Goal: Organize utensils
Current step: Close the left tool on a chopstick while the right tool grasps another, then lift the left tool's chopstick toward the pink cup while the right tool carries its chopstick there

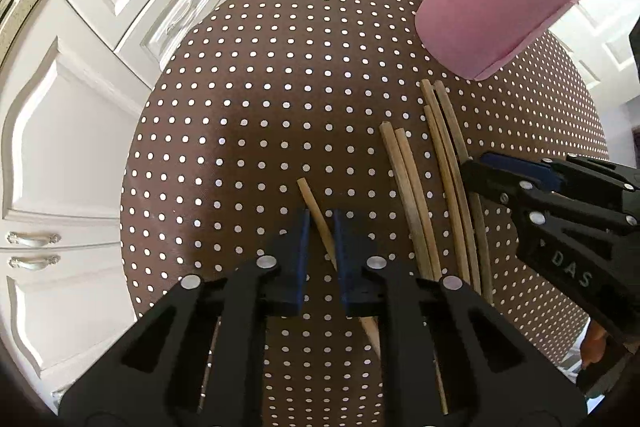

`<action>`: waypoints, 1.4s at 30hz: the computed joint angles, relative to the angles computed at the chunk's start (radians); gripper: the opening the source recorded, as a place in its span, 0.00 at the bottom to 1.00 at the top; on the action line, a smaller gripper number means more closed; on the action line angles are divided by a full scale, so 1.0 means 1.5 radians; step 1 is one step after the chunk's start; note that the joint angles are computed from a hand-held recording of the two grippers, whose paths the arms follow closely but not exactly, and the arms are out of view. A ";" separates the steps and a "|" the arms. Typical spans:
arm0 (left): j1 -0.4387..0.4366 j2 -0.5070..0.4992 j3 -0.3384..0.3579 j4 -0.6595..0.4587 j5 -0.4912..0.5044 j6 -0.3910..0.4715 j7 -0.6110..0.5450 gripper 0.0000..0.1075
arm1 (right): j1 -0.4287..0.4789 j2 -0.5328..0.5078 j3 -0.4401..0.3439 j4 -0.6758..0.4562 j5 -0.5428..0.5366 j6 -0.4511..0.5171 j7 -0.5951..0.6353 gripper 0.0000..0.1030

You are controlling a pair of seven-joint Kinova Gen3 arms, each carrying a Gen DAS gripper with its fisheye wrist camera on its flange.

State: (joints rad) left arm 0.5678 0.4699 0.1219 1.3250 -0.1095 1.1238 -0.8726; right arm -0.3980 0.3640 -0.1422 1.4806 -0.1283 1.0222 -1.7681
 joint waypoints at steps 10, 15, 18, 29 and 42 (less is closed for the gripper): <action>-0.023 0.001 0.010 -0.014 0.034 -0.012 -0.044 0.05 | -0.010 0.042 0.004 -0.056 0.018 0.025 -0.003 0.04; -0.033 -0.015 0.012 -0.020 0.047 -0.024 -0.063 0.05 | 0.007 0.004 0.002 -0.017 -0.001 0.004 0.003 0.04; -0.032 -0.029 0.013 -0.028 0.049 -0.030 -0.070 0.05 | 0.012 -0.023 -0.001 0.000 -0.011 -0.006 0.004 0.04; -0.018 -0.094 0.020 -0.056 0.023 -0.050 -0.100 0.05 | 0.028 -0.160 0.002 0.051 -0.027 -0.052 -0.022 0.04; -0.005 -0.143 0.037 -0.080 0.002 -0.079 -0.133 0.05 | 0.045 -0.299 -0.007 0.092 0.020 -0.062 -0.087 0.04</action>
State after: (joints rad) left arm 0.5600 0.2559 0.1772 1.2049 -0.1060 1.0056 -1.0727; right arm -0.3302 -0.0839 -0.1522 1.6184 -0.0988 0.9286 -1.8986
